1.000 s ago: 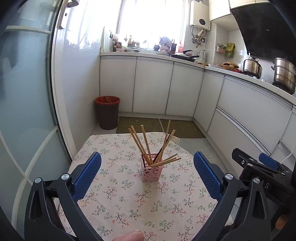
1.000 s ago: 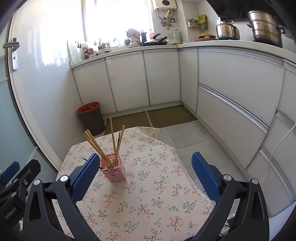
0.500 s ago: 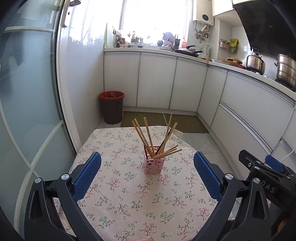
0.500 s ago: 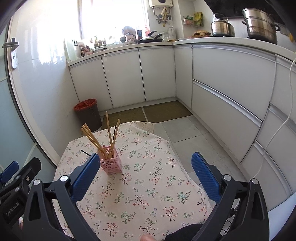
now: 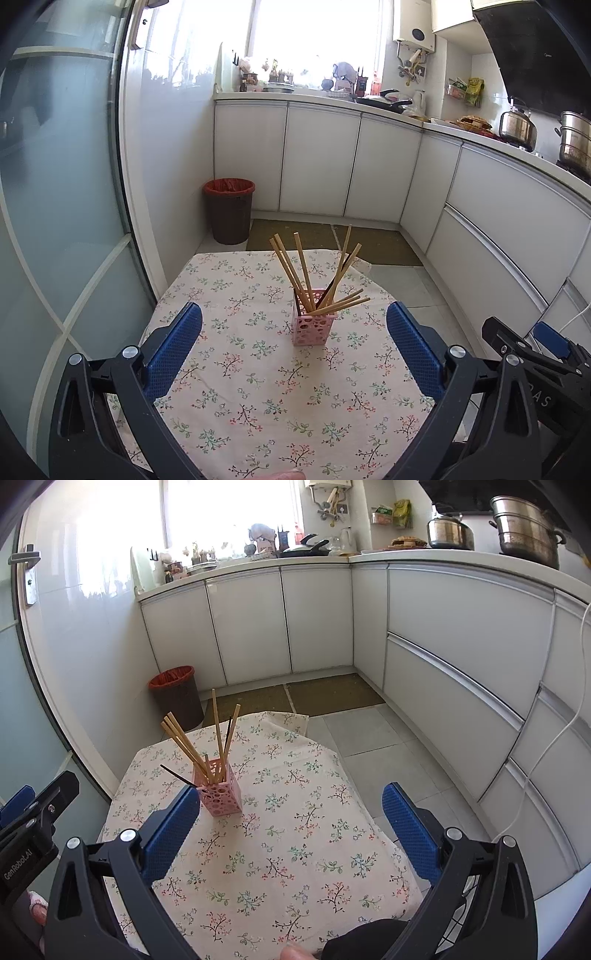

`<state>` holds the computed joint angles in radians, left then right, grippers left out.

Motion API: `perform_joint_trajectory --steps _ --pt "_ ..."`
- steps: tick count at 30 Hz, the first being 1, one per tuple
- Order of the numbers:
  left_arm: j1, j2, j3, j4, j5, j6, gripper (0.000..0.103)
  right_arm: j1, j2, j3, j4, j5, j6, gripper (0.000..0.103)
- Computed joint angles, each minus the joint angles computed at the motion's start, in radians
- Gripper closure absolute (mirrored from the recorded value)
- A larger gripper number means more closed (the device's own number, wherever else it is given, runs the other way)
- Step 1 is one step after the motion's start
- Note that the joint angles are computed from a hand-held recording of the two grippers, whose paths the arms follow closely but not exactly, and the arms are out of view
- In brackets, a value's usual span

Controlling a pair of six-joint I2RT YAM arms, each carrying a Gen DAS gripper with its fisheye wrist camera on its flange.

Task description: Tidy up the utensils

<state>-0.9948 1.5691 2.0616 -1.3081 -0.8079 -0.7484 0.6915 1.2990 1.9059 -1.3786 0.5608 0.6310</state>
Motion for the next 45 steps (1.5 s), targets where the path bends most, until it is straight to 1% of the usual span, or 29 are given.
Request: perform_joint_trajectory --steps 24,45 --pt "0.004 0.020 0.023 -0.034 0.010 -0.018 0.007 -0.006 0.001 -0.003 -0.008 -0.029 0.004 0.007" --pt "0.014 0.013 -0.006 -0.018 0.020 -0.018 0.007 -0.009 0.002 -0.011 -0.007 -0.043 0.009 0.007"
